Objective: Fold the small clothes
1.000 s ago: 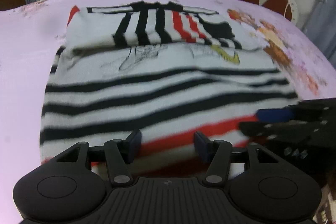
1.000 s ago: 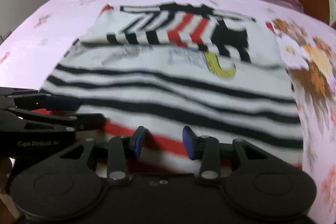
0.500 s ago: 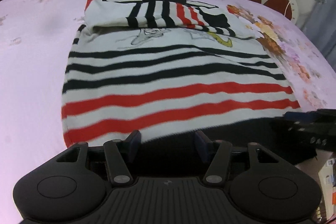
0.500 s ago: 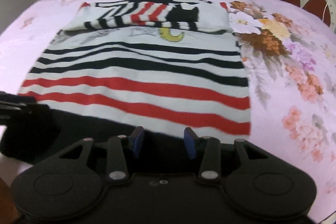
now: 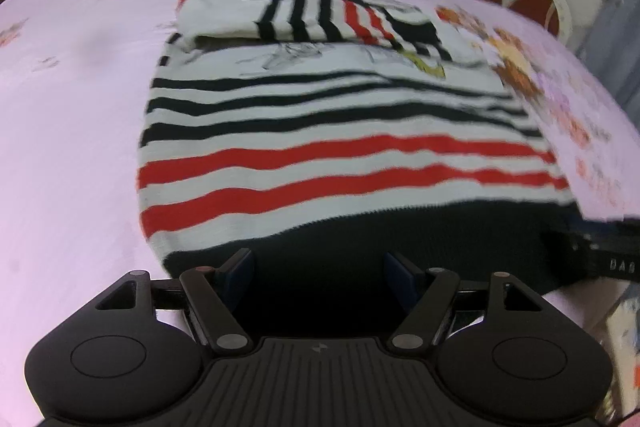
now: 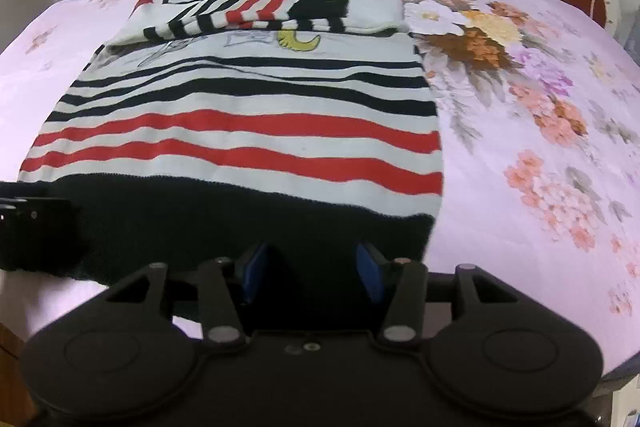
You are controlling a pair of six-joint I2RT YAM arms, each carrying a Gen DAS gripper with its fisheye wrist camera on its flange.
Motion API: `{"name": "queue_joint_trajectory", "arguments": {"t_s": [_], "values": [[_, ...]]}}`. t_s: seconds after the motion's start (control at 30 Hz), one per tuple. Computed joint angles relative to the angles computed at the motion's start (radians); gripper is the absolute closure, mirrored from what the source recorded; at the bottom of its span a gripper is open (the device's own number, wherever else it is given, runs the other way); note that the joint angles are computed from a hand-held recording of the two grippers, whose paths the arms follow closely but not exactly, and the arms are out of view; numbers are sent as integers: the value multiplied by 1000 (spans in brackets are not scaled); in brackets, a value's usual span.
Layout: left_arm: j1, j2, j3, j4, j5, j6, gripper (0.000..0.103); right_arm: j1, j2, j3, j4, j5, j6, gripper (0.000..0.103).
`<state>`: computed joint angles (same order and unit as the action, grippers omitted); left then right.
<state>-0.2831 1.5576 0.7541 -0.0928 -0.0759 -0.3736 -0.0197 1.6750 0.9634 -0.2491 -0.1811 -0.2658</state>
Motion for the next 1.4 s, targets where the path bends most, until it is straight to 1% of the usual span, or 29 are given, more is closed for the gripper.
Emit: {"name": "queue_joint_trajectory", "arguments": {"t_s": [0.1, 0.27, 0.3, 0.37, 0.43, 0.57, 0.63, 0.73, 0.77, 0.8, 0.83, 0.9, 0.93, 0.97, 1.0, 1.03, 1.1, 1.13, 1.2, 1.27, 1.4], "values": [[24, -45, -32, 2, -7, -9, 32, -25, -2, 1, -5, -5, 7, 49], [106, -100, -86, -19, 24, 1, 32, -50, -9, -3, -9, 5, -1, 49], [123, -113, -100, -22, 33, -2, 32, -56, -14, -6, -5, 11, 3, 46], [166, -133, -126, -26, 76, -12, 32, -68, -10, -4, -5, 15, 6, 45], [205, -131, -147, -14, 144, -36, 32, -85, 2, 5, -16, 5, 13, 45], [209, -110, -162, 30, 187, -74, 32, -104, 15, 11, -39, -35, 52, 45], [206, -95, -155, 42, 215, -88, 32, -103, 14, 8, -41, -49, 58, 48], [200, -74, -163, 96, 267, -107, 32, -103, 16, 5, -39, -67, 69, 62], [191, -75, -168, 107, 260, -111, 34, -104, 18, 3, -34, -72, 73, 64], [183, -71, -172, 122, 251, -112, 41, -105, 21, 2, -28, -78, 79, 68], [185, -70, -172, 126, 253, -115, 46, -107, 24, 2, -25, -85, 85, 71], [202, -54, -159, 122, 276, -125, 65, -104, 35, 16, -38, -89, 78, 75], [216, -42, -148, 114, 294, -119, 68, -104, 41, 28, -49, -90, 73, 78], [228, -32, -139, 109, 309, -110, 74, -106, 48, 43, -67, -94, 67, 79], [239, -25, -135, 111, 325, -107, 84, -111, 55, 56, -83, -103, 65, 83], [253, -18, -133, 118, 349, -111, 87, -121, 67, 78, -110, -124, 69, 88], [263, -13, -134, 130, 371, -119, 89, -137, 88, 122, -164, -160, 73, 92], [260, -14, -131, 133, 372, -114, 89, -142, 95, 140, -187, -171, 71, 92], [251, -29, -126, 139, 369, -99, 92, -150, 102, 169, -218, -196, 77, 93], [248, -45, -111, 143, 368, -96, 92, -164, 97, 192, -231, -260, 80, 93], [255, -50, -54, 163, 357, -97, 92, -153, 93, 241, -211, -281, 90, 93]]}}
